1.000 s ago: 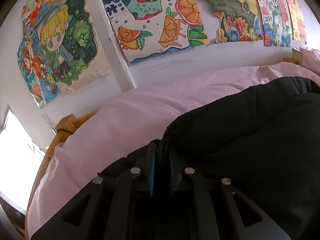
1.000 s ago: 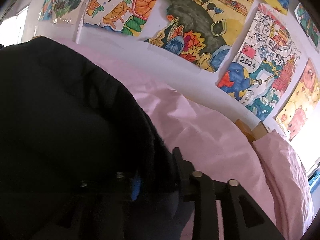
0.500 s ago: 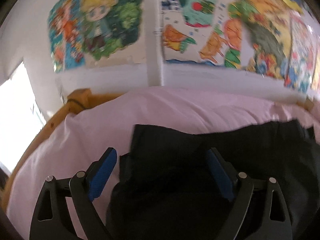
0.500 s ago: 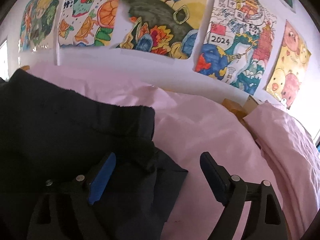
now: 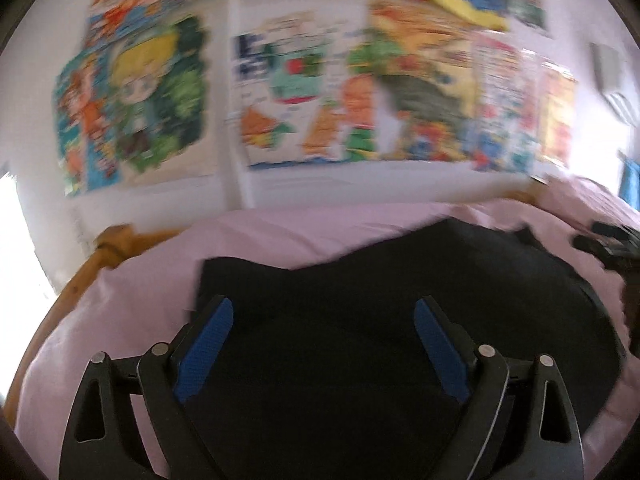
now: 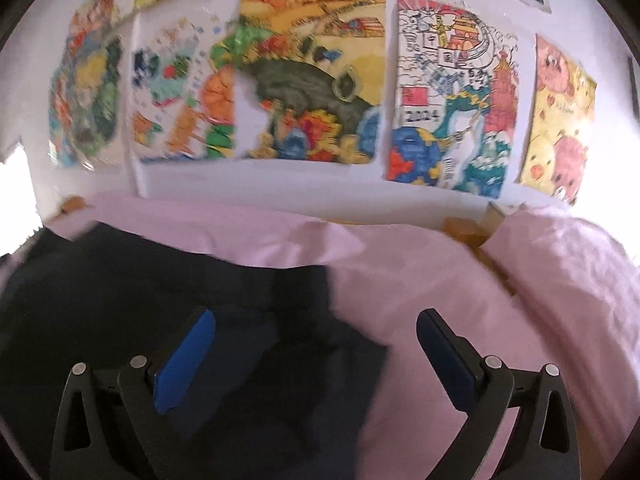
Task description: Fold large clothes
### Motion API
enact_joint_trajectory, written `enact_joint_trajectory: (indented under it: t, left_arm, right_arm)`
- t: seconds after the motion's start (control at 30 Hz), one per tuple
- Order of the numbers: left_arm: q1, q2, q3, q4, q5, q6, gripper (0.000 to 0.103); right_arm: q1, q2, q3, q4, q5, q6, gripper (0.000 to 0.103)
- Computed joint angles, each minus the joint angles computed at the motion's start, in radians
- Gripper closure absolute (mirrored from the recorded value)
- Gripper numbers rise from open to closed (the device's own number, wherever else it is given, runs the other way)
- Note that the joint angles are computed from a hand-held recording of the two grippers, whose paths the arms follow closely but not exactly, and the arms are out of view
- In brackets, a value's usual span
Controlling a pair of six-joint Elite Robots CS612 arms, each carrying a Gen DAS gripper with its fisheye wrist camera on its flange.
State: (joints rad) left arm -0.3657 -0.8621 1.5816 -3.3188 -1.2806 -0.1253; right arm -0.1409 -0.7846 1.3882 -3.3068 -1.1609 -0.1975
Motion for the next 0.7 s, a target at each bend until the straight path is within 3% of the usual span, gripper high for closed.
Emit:
enact_joint_trajectory:
  t: [0.07, 0.17, 0.4, 0.57, 0.7]
  left_arm:
    - [-0.011, 0.007, 0.002, 0.003, -0.022, 0.013, 0.008]
    - [-0.019, 0.025, -0.024, 0.069, -0.058, 0.005, 0.008]
    - [-0.017, 0.064, -0.075, 0.079, -0.012, -0.016, 0.005]
    - [-0.008, 0.093, -0.122, 0.111, -0.003, -0.039, 0.002]
    - [0.0, 0.119, -0.172, 0.151, 0.007, -0.045, 0.002]
  right_arm:
    - [0.002, -0.015, 0.031, 0.017, 0.064, 0.009, 0.0]
    - [0.017, -0.02, 0.05, 0.066, 0.106, -0.041, 0.0]
    - [0.045, 0.003, 0.042, 0.031, 0.079, -0.083, 0.0]
    - [0.05, 0.027, -0.008, 0.078, 0.09, -0.037, 0.0]
    - [0.06, 0.049, -0.063, 0.129, 0.09, -0.061, 0.0]
